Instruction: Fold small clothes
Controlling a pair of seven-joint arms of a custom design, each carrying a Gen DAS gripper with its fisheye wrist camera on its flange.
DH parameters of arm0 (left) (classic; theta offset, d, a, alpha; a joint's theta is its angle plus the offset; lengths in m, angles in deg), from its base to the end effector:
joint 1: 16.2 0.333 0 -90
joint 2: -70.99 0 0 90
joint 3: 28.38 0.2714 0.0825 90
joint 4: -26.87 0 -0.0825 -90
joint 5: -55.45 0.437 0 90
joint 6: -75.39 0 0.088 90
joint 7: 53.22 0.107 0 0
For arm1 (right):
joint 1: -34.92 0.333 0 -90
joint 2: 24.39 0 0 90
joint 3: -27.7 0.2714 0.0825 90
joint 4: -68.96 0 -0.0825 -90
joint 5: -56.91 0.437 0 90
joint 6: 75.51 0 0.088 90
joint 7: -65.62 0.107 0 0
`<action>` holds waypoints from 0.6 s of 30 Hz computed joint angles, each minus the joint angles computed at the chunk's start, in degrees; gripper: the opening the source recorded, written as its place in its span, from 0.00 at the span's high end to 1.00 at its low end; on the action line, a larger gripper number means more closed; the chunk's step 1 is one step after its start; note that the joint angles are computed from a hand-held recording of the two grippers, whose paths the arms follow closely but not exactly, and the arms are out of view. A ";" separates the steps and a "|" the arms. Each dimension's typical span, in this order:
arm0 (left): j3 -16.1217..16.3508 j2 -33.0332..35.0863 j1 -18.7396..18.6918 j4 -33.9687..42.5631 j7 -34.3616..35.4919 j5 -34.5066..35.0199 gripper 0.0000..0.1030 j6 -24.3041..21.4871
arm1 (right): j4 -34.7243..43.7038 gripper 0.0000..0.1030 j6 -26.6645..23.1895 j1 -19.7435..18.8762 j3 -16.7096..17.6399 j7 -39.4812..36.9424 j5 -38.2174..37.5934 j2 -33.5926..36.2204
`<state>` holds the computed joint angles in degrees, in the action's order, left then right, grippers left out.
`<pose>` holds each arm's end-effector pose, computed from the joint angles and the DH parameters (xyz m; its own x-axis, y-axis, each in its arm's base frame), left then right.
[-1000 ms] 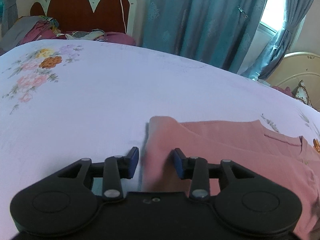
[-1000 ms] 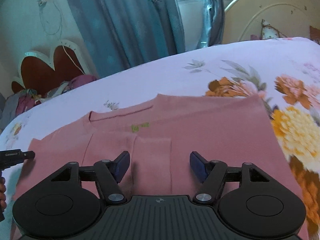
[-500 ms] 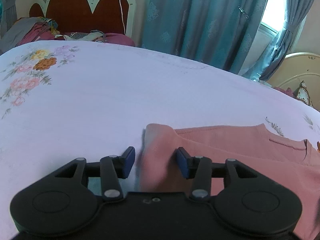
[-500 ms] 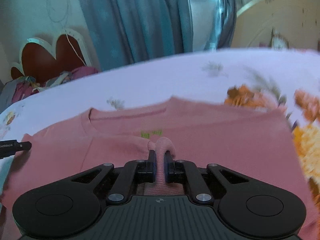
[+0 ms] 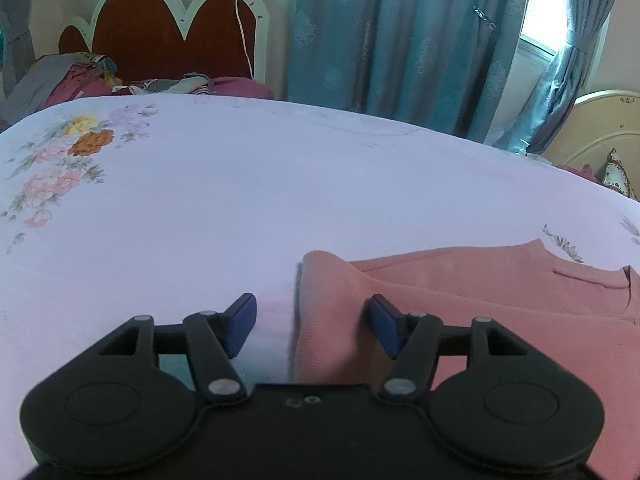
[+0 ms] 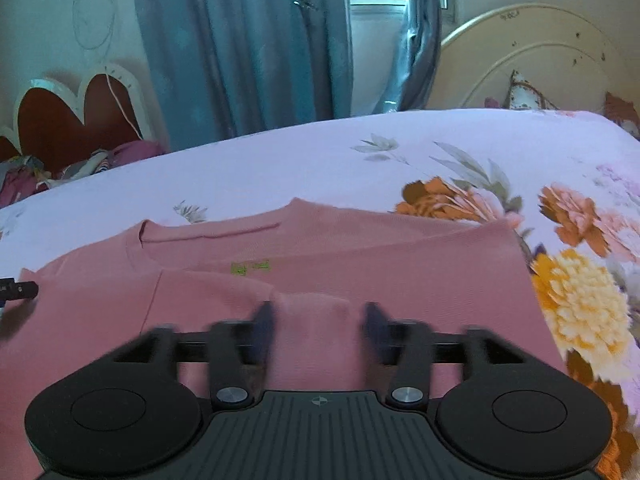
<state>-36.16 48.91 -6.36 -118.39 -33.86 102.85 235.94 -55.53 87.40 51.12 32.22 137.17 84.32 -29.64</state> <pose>0.5133 -0.0147 0.3975 0.4994 -0.8626 0.0814 -0.5728 -0.3992 -0.7159 0.5823 0.1950 0.4475 0.3464 -0.9196 -0.1851 -0.7086 -0.1272 -0.6941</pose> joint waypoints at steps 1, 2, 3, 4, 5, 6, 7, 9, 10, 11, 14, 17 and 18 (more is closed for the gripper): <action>-0.28 -0.23 0.21 -0.11 -0.40 0.42 0.39 -0.30 | -1.02 0.45 -1.21 0.23 -0.24 -1.43 1.19 -1.17; -0.55 -0.55 0.33 -0.27 -0.82 0.75 0.39 -0.75 | -1.71 0.45 -2.03 0.19 -0.22 -1.84 0.83 -1.81; -0.73 -1.03 0.39 -0.57 -1.18 1.00 0.40 -1.27 | -2.46 0.45 -2.49 0.15 -0.19 -2.21 0.55 -2.34; -0.79 -1.77 0.24 -0.98 -1.26 0.93 0.40 -2.01 | -3.08 0.45 -2.90 0.02 -0.13 -2.00 0.13 -2.71; -0.80 -2.72 -0.02 -1.57 -1.20 0.77 0.42 -2.59 | -3.50 0.45 -3.33 -0.03 -0.19 -1.93 0.32 -3.05; -0.87 -4.14 -0.24 -2.50 -1.23 0.73 0.44 -2.99 | -4.01 0.45 -3.20 0.01 -0.29 -2.02 0.93 -3.52; -1.06 -5.93 -0.42 -3.70 -1.21 0.96 0.44 -3.19 | -4.57 0.45 -2.96 -0.14 -0.17 -1.74 0.51 -4.00; -1.40 -9.64 -1.01 -6.28 -0.39 1.28 0.44 -3.35 | -5.35 0.45 -2.13 -1.28 0.85 1.04 -4.00 -4.42; -1.46 -11.93 -1.68 -7.90 0.26 0.92 0.44 -3.52 | -5.68 0.45 -2.06 -1.50 0.93 1.91 -4.78 -4.73; -1.42 -14.03 -2.42 -9.44 0.94 0.28 0.44 -3.61 | -5.93 0.45 -2.10 -1.21 0.53 1.84 -3.50 -5.22; -1.21 -20.38 -5.50 -14.13 3.85 -2.69 0.43 -4.33 | -7.41 0.45 -1.22 -0.41 0.05 -0.83 -1.20 -7.10; -1.69 -24.82 -8.49 -17.65 5.75 -6.07 0.43 -6.03 | -7.57 0.45 -2.95 -2.04 1.44 1.96 -6.47 -6.51; -1.77 -25.51 -9.50 -18.38 6.33 -7.31 0.43 -6.86 | -7.71 0.45 -2.50 -1.69 0.94 1.48 -5.38 -6.30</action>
